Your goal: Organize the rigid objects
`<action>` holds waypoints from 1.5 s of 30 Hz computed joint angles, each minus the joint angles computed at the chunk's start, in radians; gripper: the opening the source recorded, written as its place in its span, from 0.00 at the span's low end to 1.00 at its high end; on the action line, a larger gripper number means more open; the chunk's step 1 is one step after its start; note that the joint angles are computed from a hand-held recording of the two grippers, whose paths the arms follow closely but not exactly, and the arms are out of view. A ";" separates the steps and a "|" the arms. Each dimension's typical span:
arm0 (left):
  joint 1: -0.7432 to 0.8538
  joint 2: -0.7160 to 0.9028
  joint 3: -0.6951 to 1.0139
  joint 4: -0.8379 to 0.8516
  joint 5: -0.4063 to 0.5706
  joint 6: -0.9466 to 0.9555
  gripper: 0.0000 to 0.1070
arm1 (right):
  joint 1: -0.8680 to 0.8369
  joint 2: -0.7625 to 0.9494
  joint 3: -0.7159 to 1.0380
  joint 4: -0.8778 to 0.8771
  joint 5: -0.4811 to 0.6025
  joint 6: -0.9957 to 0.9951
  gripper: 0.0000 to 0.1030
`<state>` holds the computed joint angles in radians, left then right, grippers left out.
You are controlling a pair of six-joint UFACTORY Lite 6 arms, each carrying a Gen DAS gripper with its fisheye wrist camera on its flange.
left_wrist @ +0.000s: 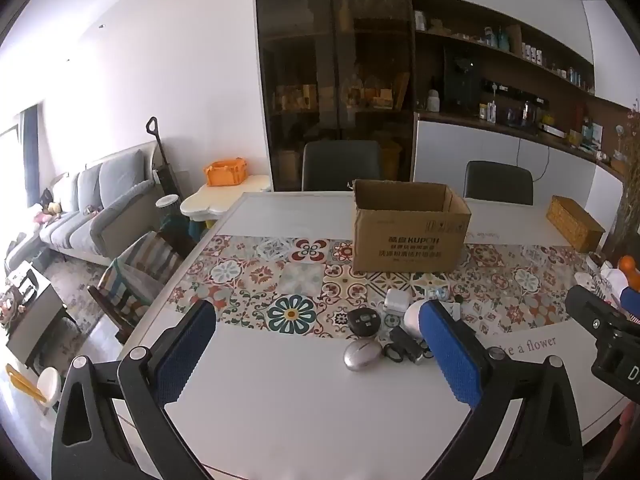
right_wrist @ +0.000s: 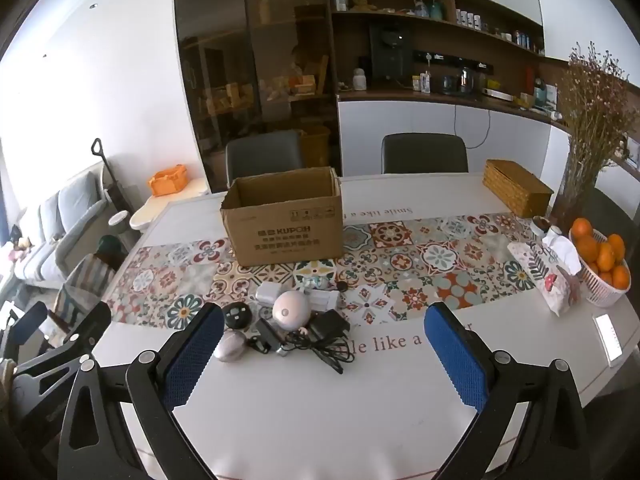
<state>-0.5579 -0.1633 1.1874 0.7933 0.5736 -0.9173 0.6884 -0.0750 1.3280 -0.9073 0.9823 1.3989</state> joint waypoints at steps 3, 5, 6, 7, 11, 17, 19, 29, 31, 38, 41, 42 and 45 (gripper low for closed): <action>-0.007 0.019 0.019 -0.001 -0.002 0.010 0.96 | -0.004 -0.007 -0.007 0.005 -0.014 0.003 0.98; 0.011 0.000 0.002 -0.013 -0.016 0.029 0.96 | -0.003 -0.006 -0.006 0.005 -0.014 -0.002 0.98; 0.011 0.007 0.009 -0.010 -0.015 0.027 0.96 | -0.003 -0.006 -0.006 0.005 -0.014 -0.003 0.98; 0.010 0.014 0.015 -0.004 -0.014 0.022 0.96 | -0.003 -0.005 -0.005 0.005 -0.013 -0.005 0.98; -0.013 0.011 0.005 0.049 0.000 -0.040 0.96 | -0.005 -0.010 -0.012 0.006 -0.016 0.005 0.98; 0.005 -0.030 -0.021 0.034 -0.013 -0.023 0.96 | -0.004 -0.004 -0.003 0.010 -0.014 0.001 0.98; 0.005 -0.033 -0.023 0.033 -0.010 -0.021 0.96 | -0.003 -0.003 -0.001 0.010 -0.012 0.000 0.98; 0.003 -0.029 -0.017 0.027 -0.009 -0.015 0.96 | -0.008 -0.002 0.002 0.011 -0.017 -0.004 0.98; 0.000 -0.028 -0.016 0.022 -0.006 -0.012 0.96 | -0.025 0.001 0.013 0.023 -0.025 -0.026 0.98; -0.006 -0.010 -0.009 0.036 -0.002 -0.031 0.96 | -0.021 0.010 0.008 0.016 -0.031 -0.012 0.98; -0.002 -0.007 -0.009 0.036 -0.005 -0.032 0.96 | -0.008 0.019 0.003 0.007 -0.030 0.007 0.98; 0.003 -0.006 -0.012 0.036 -0.011 -0.033 0.96 | -0.001 0.021 0.002 0.005 -0.028 0.014 0.98; 0.012 -0.001 -0.011 0.026 -0.019 -0.024 0.96 | -0.022 0.036 0.010 0.014 -0.050 -0.003 0.98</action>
<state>-0.5462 -0.1640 1.1761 0.8191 0.5550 -0.9411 0.6668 -0.0393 1.3380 -0.8933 0.9319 1.3958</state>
